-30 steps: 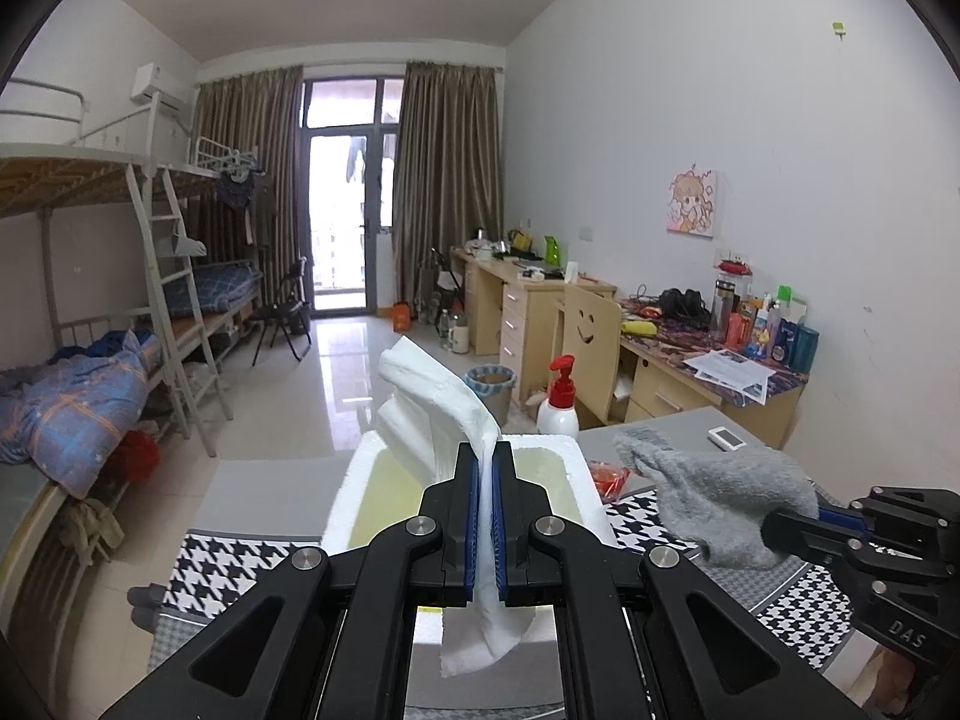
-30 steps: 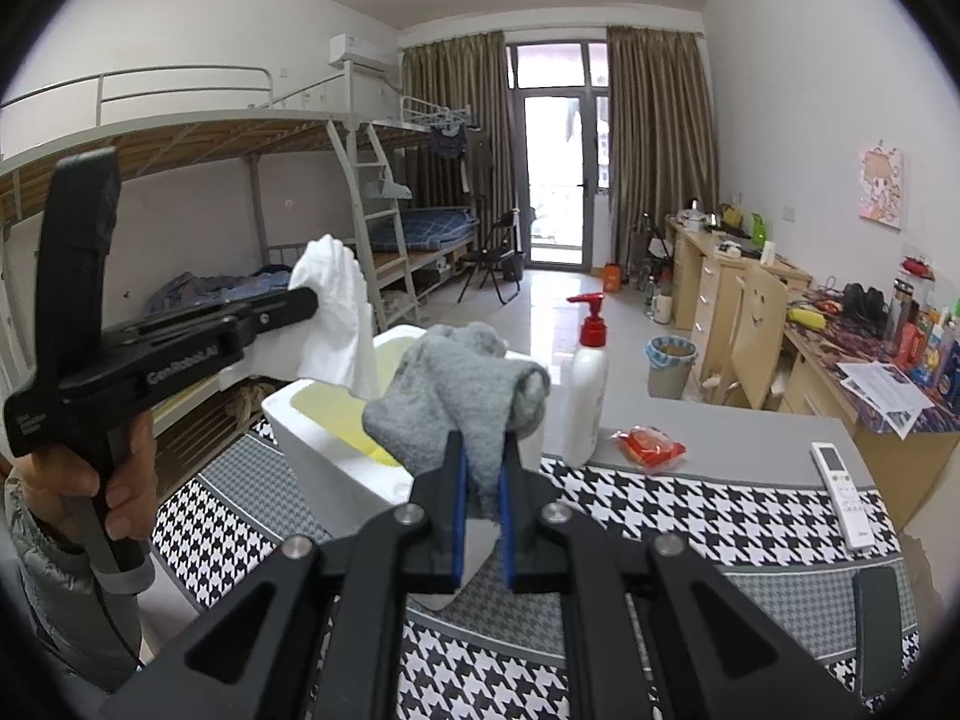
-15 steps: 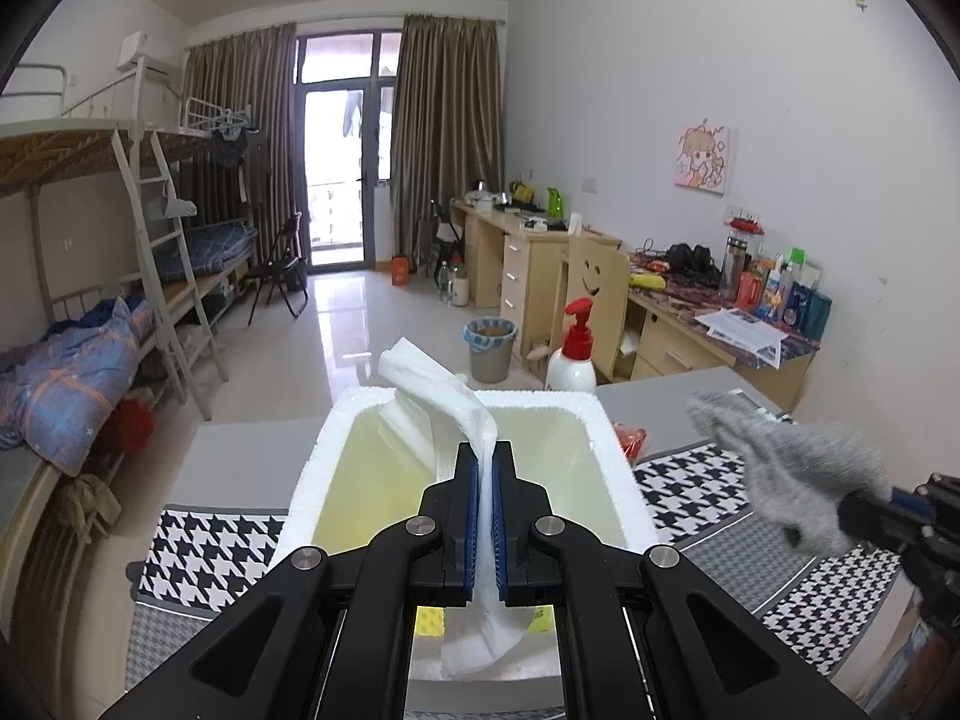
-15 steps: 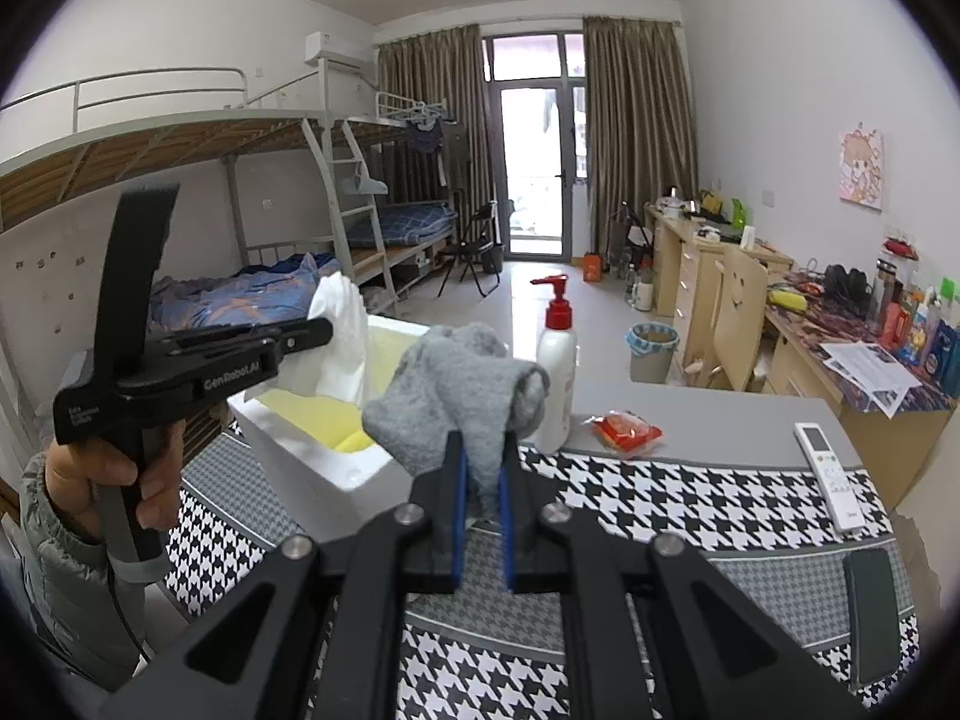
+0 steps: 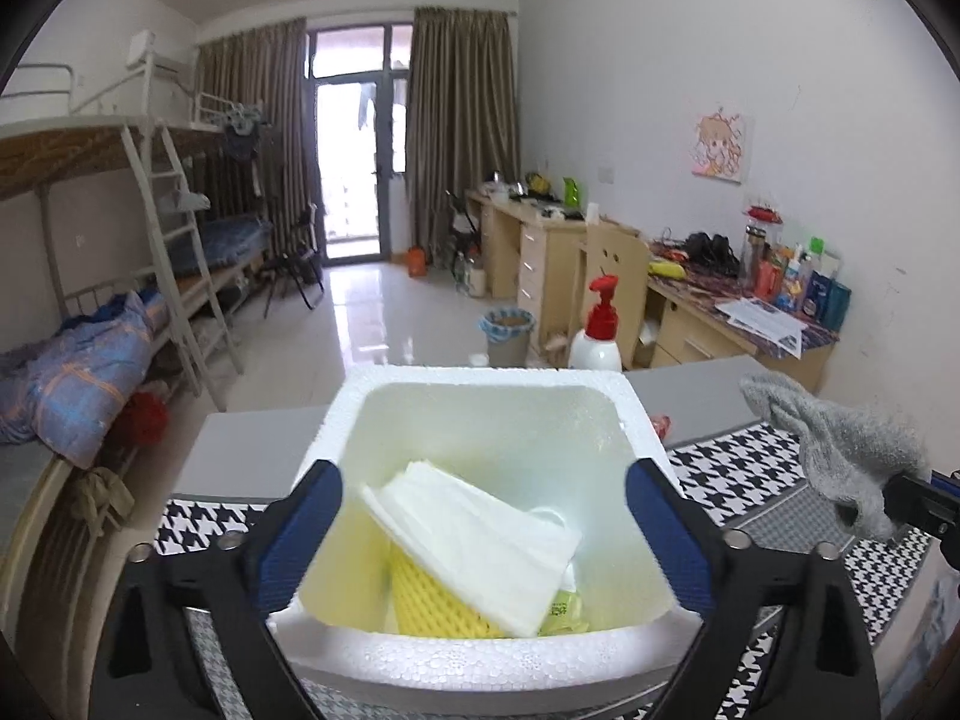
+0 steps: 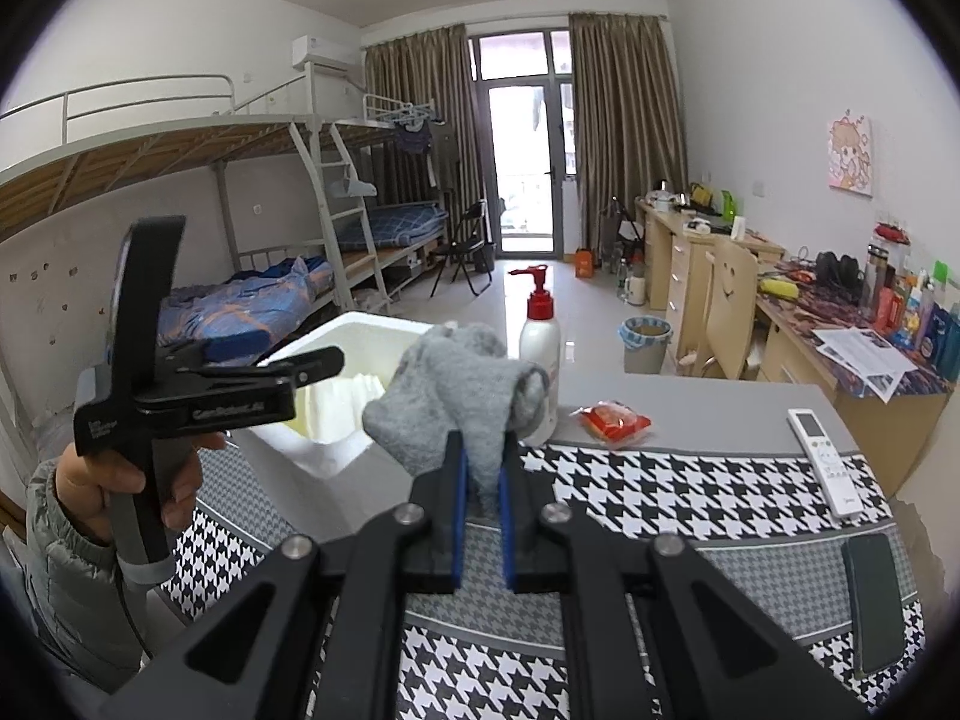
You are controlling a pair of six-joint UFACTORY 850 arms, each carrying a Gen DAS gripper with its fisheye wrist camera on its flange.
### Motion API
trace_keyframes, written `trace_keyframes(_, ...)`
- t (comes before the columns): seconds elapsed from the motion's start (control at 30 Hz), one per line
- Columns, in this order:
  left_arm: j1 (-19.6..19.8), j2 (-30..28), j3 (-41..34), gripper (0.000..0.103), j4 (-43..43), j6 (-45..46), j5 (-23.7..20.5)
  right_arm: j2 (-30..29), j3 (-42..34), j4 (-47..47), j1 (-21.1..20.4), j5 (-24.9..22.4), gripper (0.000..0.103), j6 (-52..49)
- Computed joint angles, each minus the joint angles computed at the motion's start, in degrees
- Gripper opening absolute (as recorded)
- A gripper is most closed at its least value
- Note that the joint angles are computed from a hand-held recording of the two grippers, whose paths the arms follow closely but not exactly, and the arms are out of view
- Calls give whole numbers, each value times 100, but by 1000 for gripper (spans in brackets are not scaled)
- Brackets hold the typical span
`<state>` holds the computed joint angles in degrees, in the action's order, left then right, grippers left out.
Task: Organize soft objects
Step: 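Open the left tool to drop the white cloth into the foam box, then carry the grey sock with the right tool over the foam box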
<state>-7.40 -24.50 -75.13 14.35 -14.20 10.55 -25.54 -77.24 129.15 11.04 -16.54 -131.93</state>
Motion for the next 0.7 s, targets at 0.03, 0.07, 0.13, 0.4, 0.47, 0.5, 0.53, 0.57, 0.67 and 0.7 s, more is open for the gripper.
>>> trace_keyframes(0.03,3,6,6,99,205,-202,-4,-6,0,-9,-6,-6,12,13)
trace_keyframes(0.07,14,18,18,99,456,-468,-6,-5,-2,-30,-2,-1,12,48)
trace_keyframes(0.13,16,53,68,100,384,-391,34,-7,-11,18,7,6,12,-4)
trace_keyframes(0.4,20,365,508,102,-92,119,539,11,58,258,21,-74,12,-269)
trace_keyframes(0.47,23,460,624,102,-355,372,678,22,79,255,24,-112,12,-277)
trace_keyframes(0.5,31,504,672,102,-404,400,720,23,77,238,23,-116,12,-261)
trace_keyframes(0.53,42,543,710,102,-444,409,740,13,65,189,12,-132,12,-222)
trace_keyframes(0.57,33,576,749,102,-557,504,769,12,61,178,16,-137,12,-217)
trace_keyframes(0.67,43,718,959,102,-1135,998,1004,6,49,246,35,-189,12,-311)
trace_keyframes(0.7,42,750,1009,102,-1298,1123,1063,9,54,302,45,-203,12,-370)
